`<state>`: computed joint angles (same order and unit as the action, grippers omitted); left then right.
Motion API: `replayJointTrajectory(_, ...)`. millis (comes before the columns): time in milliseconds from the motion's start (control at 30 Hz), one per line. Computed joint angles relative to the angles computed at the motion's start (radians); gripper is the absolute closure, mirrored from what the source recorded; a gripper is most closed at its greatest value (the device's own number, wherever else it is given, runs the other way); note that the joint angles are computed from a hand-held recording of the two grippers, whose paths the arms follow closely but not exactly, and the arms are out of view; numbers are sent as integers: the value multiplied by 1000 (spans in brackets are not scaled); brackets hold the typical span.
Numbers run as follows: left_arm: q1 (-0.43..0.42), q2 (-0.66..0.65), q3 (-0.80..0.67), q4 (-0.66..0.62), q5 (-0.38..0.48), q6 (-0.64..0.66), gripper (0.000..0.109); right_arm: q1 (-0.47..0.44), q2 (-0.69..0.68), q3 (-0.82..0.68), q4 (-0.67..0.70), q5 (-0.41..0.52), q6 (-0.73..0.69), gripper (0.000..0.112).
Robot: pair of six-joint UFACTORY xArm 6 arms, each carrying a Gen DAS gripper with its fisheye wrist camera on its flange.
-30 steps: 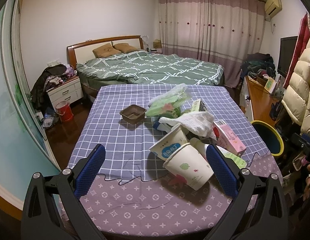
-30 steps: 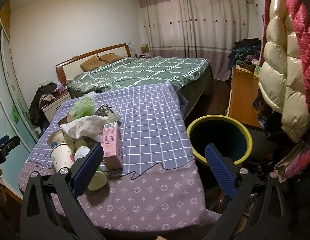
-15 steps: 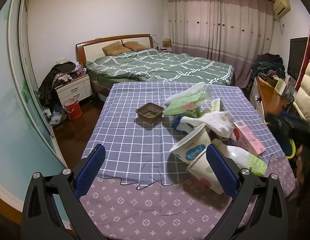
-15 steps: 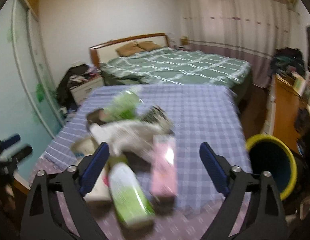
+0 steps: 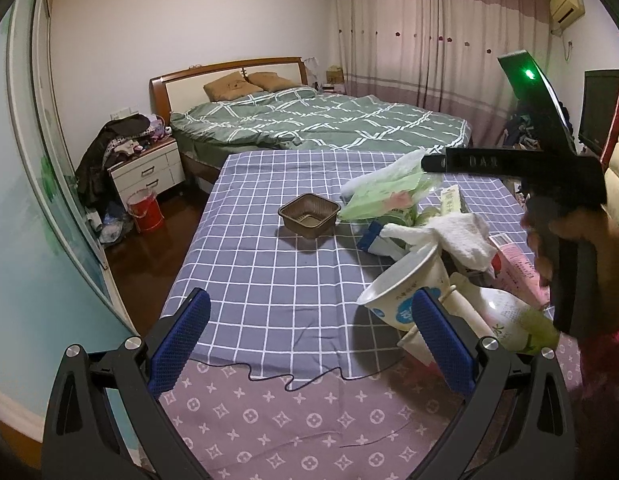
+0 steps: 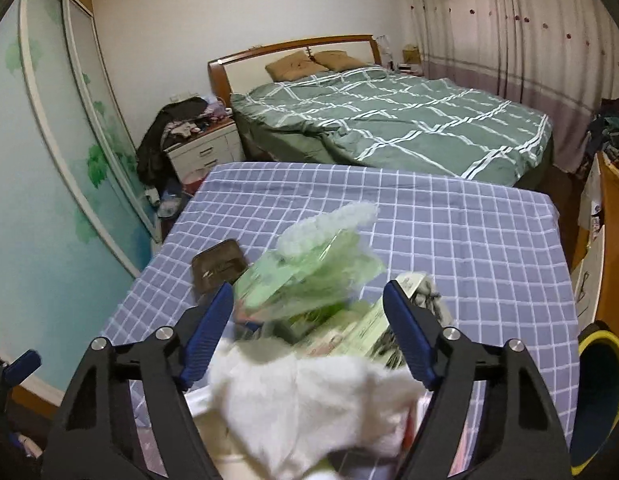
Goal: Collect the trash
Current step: 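Reach the right tool into the pile and grasp the white bubble wrap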
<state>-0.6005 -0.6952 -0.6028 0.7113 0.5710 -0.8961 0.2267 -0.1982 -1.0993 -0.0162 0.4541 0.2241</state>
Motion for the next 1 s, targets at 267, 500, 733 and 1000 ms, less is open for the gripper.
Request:
replayJointTrajectory(267, 47, 31, 4, -59, -49, 48, 9, -53, 246, -333, 147, 247, -182, 37)
replayJointTrajectory(500, 53, 56, -7, -73, -65, 69, 9, -79, 355, -487, 301, 393, -221, 50)
replayJointTrajectory(733, 49, 72, -16, -76, -73, 75, 9, -86, 379, -531, 314, 389, -205, 110)
replayJointTrajectory(1000, 49, 82, -22, -81, -79, 78, 9, -85, 346, -507, 317, 332, -227, 112)
